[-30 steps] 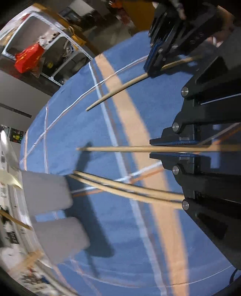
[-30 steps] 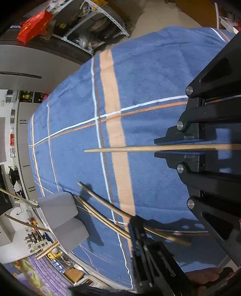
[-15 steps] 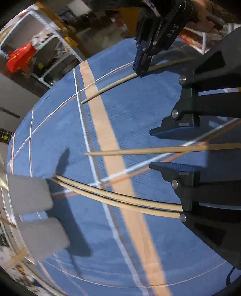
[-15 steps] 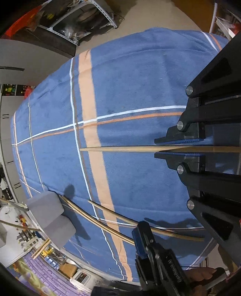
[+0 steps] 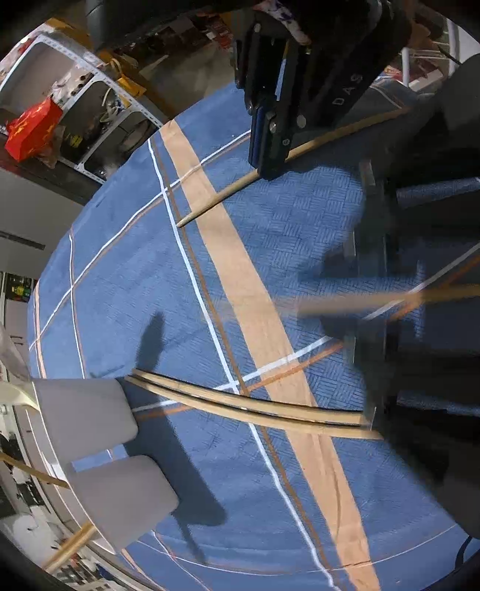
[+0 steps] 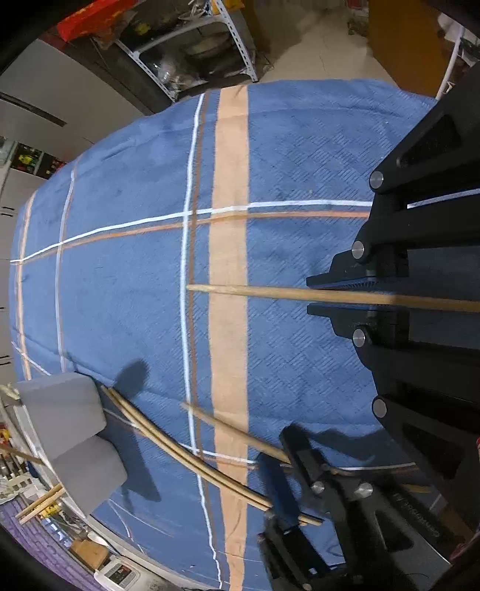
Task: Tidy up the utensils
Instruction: 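Grasp a chopstick with the left tool while the right tool grasps another chopstick, then lift both chopsticks and carry them over the caddy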
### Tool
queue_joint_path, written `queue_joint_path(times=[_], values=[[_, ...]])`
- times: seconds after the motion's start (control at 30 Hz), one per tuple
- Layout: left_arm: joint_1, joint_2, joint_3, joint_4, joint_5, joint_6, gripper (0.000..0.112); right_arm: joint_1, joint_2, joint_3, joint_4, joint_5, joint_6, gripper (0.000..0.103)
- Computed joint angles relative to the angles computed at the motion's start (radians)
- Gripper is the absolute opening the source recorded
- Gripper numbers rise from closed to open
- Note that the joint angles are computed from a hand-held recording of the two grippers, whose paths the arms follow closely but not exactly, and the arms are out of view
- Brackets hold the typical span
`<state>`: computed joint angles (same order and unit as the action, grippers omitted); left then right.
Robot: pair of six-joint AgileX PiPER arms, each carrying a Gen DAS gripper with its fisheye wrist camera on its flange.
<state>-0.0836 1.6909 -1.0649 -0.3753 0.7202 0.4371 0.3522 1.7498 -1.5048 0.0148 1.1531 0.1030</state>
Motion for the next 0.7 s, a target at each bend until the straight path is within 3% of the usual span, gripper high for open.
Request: queue_joint_path(times=[0.17,0.37,0.7], values=[[0.093,-0.099,0.067,-0.124,0.029,0.103,0.006,-0.059,-0.114,0.148,0.148,-0.145,-0.038,0.007],[0.2,-0.289,0.144,-0.213,0.08,0.216,0.006,-0.058,-0.281,0.287,0.214,-0.256,-0.033,0.007],[0.319,-0.541,0.208,-0.295,0.148,0.3,0.006,-0.106,-0.462,0.355,0.341,-0.342,-0.097,0.007]])
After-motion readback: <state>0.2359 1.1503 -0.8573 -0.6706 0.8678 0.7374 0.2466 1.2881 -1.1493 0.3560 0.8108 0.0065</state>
